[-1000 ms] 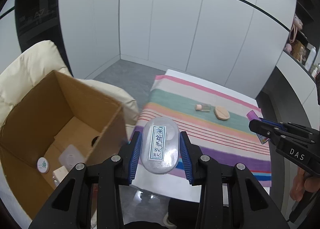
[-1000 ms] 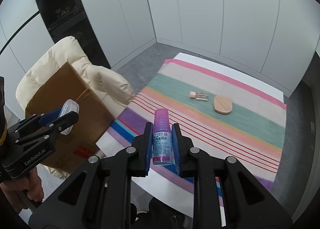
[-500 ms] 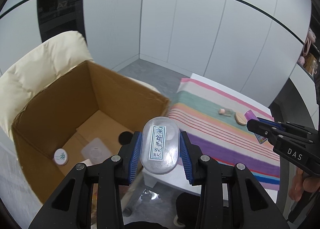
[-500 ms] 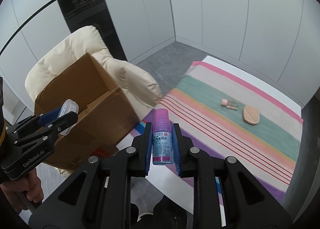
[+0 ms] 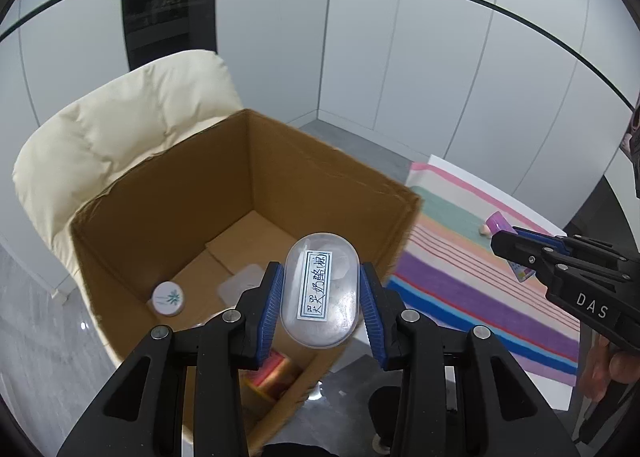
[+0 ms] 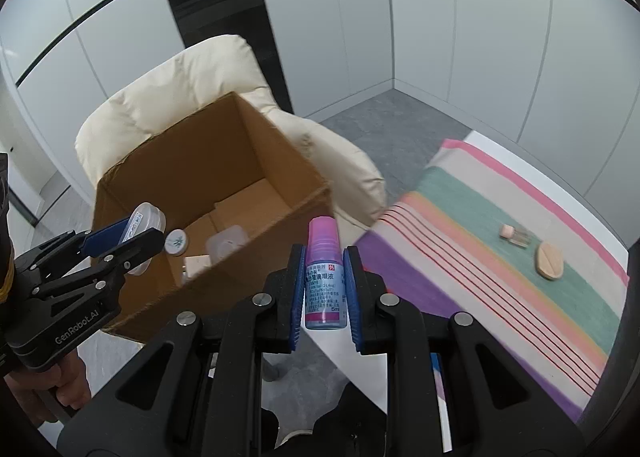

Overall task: Organize objects
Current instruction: 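Carry the case with the left tool and spray bottle with the right tool over the box, then open the left tool to drop the case while the right tool releases the spray bottle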

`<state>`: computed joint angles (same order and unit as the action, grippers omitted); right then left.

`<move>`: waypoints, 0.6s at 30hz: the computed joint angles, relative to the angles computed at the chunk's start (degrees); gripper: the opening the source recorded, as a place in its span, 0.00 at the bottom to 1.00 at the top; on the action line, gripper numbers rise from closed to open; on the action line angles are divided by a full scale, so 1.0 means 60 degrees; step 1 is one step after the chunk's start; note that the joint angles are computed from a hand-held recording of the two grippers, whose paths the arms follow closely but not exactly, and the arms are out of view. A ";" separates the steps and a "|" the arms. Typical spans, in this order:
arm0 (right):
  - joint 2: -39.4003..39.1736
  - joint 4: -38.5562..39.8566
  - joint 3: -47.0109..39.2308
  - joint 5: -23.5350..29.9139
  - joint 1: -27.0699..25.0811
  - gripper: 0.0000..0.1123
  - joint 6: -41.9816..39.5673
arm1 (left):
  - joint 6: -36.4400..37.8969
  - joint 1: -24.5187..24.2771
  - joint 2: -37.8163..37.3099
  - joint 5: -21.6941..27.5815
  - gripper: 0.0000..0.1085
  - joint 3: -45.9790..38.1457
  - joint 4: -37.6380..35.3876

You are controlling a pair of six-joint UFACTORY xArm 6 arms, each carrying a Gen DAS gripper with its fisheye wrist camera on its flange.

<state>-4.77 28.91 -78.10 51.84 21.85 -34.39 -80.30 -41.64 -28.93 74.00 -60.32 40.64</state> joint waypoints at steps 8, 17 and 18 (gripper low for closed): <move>-0.0054 -0.0127 0.0122 -0.0158 0.0735 0.18 0.0021 | -0.0024 0.0079 -0.0776 0.0512 0.37 0.0532 0.0081; -0.0191 -0.0209 0.0276 -0.0384 0.1482 0.18 -0.0071 | -0.0282 -0.0212 -0.1351 0.1361 0.66 0.0795 0.0192; -0.0196 -0.0202 0.0274 -0.0387 0.1527 0.18 -0.0061 | -0.0256 -0.0197 -0.1395 0.1490 0.74 0.0810 0.0228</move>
<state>-5.95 27.70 -76.46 49.51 31.01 -34.75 -81.83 -42.82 -37.30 82.94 -55.46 42.01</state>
